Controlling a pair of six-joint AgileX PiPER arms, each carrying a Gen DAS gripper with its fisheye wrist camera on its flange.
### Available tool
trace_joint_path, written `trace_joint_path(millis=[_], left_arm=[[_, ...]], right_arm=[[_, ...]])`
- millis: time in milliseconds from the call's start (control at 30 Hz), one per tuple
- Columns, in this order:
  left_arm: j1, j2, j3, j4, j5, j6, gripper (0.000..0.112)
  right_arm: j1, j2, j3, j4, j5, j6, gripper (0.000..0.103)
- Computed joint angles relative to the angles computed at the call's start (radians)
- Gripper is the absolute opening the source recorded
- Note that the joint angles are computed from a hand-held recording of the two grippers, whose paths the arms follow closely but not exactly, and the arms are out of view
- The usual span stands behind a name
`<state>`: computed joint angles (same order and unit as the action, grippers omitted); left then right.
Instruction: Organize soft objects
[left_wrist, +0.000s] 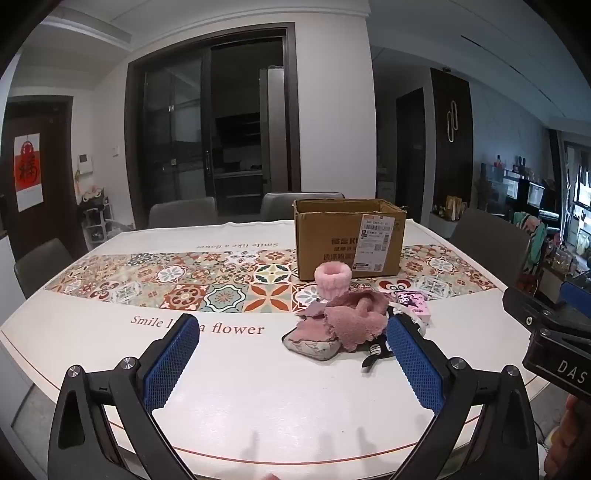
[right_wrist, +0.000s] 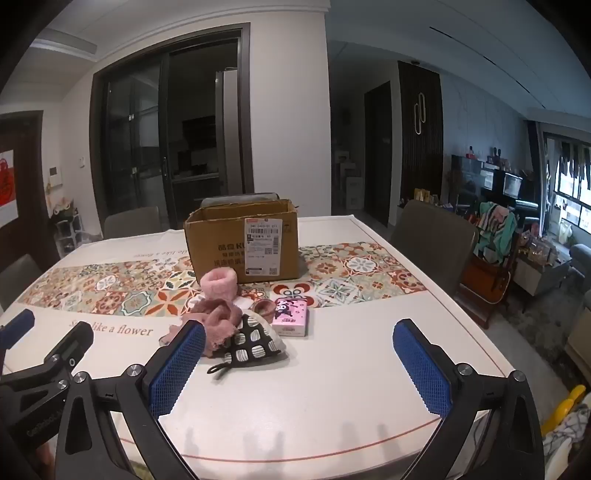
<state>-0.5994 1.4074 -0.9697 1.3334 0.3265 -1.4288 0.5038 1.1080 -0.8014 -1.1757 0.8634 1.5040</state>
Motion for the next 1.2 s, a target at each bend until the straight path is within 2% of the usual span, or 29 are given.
trace_joint_path(millis=[133, 200, 300, 400, 1200], left_arm=[[-0.009, 0.005, -0.001, 0.032, 0.02, -0.033, 0.103], [0.023, -0.009, 0.015, 0.052, -0.038, -0.044, 0.103], [0.009, 0.0, 0.002, 0.008, -0.015, 0.0, 0.103], [0.019, 0.0, 0.013, 0.053, -0.032, -0.042, 0.103], [-0.005, -0.031, 0.02, 0.017, -0.012, -0.004, 0.103]], right_arm=[[0.0, -0.001, 0.001, 0.0, 0.004, 0.002, 0.103], [0.0, -0.003, 0.002, 0.0, 0.003, 0.001, 0.103], [-0.002, -0.003, 0.002, 0.002, 0.002, 0.0, 0.103], [-0.003, 0.0, 0.002, -0.006, -0.002, 0.006, 0.103], [-0.002, -0.012, -0.004, -0.001, 0.008, -0.006, 0.103]])
